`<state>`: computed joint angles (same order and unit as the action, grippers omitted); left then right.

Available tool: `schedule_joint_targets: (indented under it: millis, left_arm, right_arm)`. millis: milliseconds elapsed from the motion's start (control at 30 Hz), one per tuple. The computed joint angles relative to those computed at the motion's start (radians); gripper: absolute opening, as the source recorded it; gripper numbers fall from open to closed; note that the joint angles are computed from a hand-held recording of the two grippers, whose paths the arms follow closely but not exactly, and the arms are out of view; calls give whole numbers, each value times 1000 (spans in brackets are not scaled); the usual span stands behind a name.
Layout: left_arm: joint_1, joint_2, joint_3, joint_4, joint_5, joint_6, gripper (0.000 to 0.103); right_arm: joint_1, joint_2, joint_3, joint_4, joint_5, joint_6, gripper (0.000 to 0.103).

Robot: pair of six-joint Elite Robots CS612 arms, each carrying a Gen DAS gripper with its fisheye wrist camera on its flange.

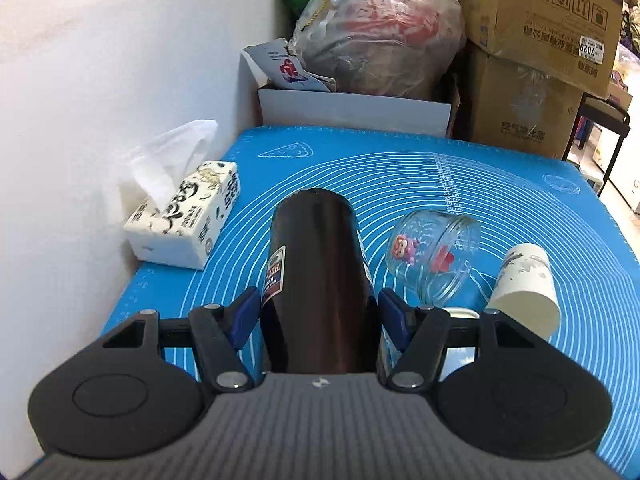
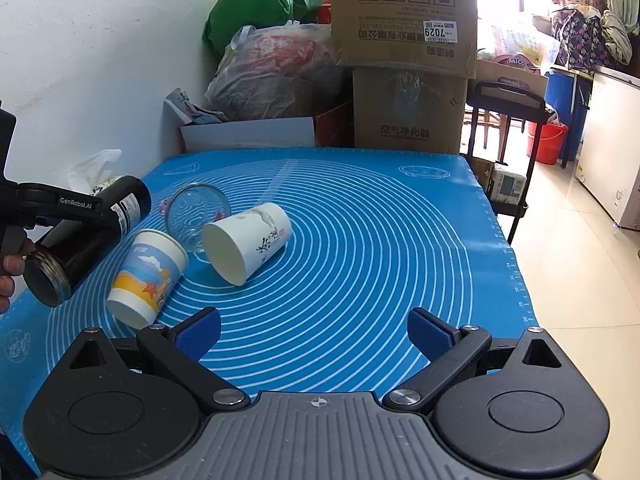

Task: Flip cup upside down
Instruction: 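Lift the thermos with the left gripper toward the right gripper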

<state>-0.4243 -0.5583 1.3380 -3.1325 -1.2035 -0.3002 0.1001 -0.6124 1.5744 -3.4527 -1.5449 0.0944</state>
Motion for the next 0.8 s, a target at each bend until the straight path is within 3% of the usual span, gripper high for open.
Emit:
schedule_joint_targets:
  millis: [533, 800]
  left_arm:
    - [-63, -115, 265, -227, 15, -14, 65]
    - [-100, -146, 348, -316, -27, 13, 65]
  right_arm:
    - [3, -49, 113, -70, 10, 11, 100]
    - [6, -72, 168, -108, 8, 9, 100]
